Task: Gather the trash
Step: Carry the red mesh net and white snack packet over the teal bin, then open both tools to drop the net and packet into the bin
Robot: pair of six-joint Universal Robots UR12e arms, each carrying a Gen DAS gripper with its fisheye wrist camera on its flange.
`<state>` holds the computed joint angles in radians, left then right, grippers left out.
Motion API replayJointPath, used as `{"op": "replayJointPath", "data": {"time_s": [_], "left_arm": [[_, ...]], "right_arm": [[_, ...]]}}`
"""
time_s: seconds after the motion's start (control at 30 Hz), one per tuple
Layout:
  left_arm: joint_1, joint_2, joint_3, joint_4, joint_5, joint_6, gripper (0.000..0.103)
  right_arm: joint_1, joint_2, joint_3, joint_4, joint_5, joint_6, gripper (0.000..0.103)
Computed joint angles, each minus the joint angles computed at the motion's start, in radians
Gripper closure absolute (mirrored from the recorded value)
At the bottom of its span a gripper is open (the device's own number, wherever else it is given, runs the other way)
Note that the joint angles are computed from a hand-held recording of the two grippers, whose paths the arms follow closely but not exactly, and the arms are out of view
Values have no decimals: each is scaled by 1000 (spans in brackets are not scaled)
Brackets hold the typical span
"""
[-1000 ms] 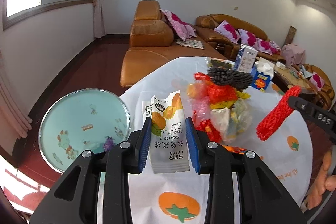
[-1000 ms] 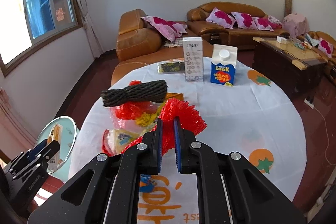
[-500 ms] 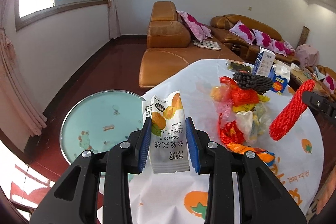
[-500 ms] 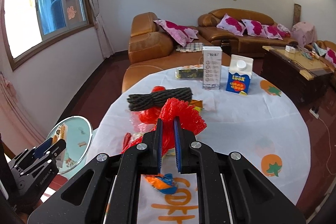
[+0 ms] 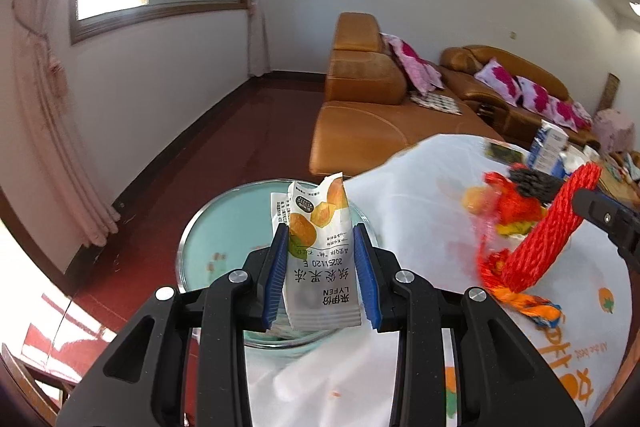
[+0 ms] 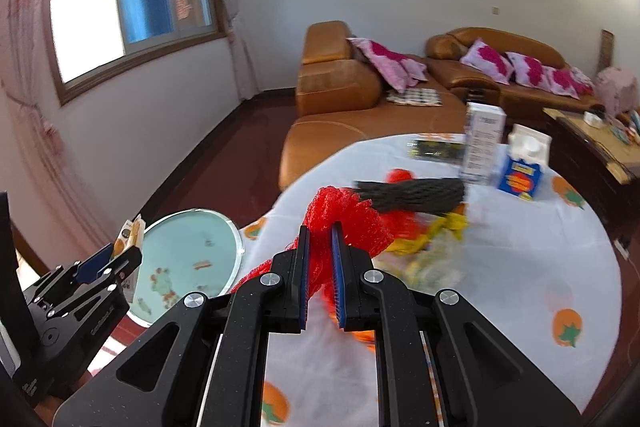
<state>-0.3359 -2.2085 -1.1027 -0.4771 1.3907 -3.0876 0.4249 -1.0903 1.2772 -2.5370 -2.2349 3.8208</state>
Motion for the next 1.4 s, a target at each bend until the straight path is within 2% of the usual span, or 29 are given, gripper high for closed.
{"op": "replayJointPath", "data": {"time_s": [0.23,0.67,1.2,1.3,1.4], "left_arm": [[20,-26,37,-30,43,-34,71],[46,-77,94,-99,75,-65,71],[44,-128,158,-197,75,-48,70],[44,-134,167,-213,75,-45,68],[43,-137,174,-221,84,-49,64]], "right_arm": [[2,80,-113,18,66,-94,92],[-11,202,-283,142,179,-153,92],[-33,257,-348,217,266,-158,91],[-36,267,-366,232,287,-160,87],[-35,269,-368,230,290,-163,68]]}}
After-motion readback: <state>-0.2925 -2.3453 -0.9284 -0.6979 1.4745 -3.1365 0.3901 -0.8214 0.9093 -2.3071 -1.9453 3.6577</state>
